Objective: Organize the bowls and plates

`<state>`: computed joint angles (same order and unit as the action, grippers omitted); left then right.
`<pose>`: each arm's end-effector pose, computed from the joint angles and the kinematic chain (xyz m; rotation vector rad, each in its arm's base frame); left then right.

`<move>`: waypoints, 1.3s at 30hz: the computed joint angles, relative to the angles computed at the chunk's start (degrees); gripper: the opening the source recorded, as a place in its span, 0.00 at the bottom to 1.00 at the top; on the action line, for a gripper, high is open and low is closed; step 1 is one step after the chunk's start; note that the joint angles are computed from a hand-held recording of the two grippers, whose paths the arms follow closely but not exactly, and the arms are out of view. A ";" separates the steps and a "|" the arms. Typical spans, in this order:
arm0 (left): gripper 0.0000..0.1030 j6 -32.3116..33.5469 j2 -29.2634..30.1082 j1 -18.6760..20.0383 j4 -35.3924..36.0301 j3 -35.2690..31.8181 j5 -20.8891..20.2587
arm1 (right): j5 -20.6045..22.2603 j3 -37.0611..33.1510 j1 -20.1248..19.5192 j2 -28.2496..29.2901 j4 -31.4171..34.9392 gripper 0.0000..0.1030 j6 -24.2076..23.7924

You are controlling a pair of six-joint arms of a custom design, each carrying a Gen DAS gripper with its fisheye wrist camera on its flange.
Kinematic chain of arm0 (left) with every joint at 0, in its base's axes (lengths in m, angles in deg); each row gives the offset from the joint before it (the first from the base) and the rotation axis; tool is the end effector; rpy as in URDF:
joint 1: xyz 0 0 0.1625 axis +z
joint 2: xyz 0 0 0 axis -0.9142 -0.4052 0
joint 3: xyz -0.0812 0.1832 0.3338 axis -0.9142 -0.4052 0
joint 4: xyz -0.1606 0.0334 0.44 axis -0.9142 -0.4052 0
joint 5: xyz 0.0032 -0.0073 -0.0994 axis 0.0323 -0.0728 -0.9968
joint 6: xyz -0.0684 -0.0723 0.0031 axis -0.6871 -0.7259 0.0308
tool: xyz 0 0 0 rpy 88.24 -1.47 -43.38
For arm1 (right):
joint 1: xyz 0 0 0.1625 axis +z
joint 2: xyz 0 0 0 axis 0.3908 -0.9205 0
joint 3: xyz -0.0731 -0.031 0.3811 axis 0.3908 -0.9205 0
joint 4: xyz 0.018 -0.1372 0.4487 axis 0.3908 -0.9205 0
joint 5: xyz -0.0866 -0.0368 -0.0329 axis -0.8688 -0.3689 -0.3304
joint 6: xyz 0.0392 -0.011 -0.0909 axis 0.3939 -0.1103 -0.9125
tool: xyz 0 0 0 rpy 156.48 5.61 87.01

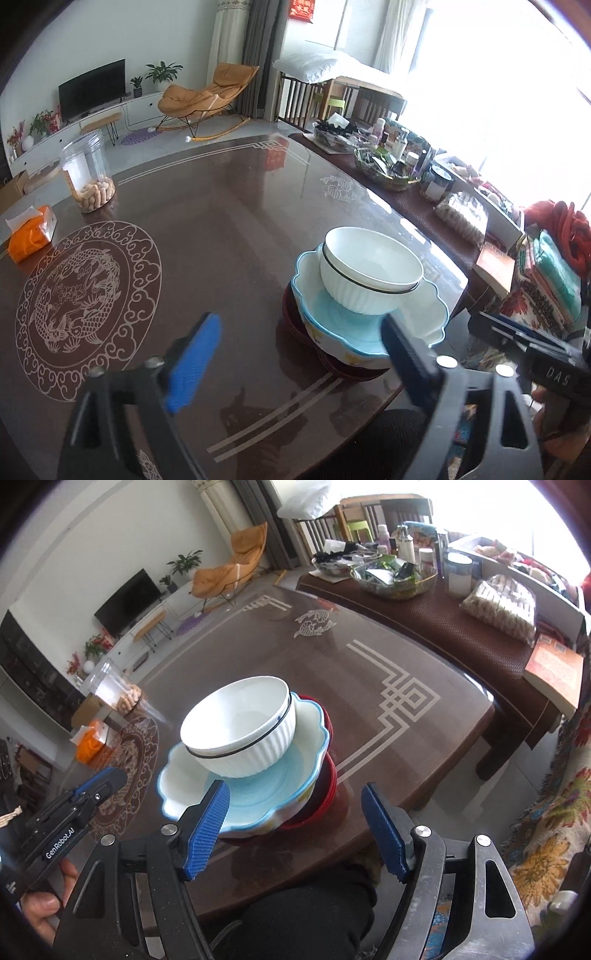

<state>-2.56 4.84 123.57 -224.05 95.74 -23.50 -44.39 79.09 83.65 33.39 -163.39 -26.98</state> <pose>-0.2408 -0.7536 0.2886 0.3269 2.4170 -0.9074 0.3118 -0.7488 0.2098 0.2878 -2.5683 0.7967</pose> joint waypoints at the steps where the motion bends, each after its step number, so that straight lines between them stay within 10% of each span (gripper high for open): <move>1: 0.96 0.19 -0.47 -0.45 -1.80 1.17 1.55 | -1.10 1.36 0.53 -0.45 -1.87 0.76 -0.44; 10: 0.96 1.81 -2.96 -1.64 -1.87 5.95 6.22 | 1.15 3.54 0.31 -0.40 0.71 0.77 1.19; 19: 0.96 2.87 -3.84 -5.41 -2.30 8.96 12.16 | -11.45 8.29 5.24 -1.60 -9.80 0.77 -5.70; 39: 0.96 -5.36 -8.26 -9.95 5.30 13.77 18.46 | -17.37 12.11 9.10 -5.51 -9.44 0.77 -2.93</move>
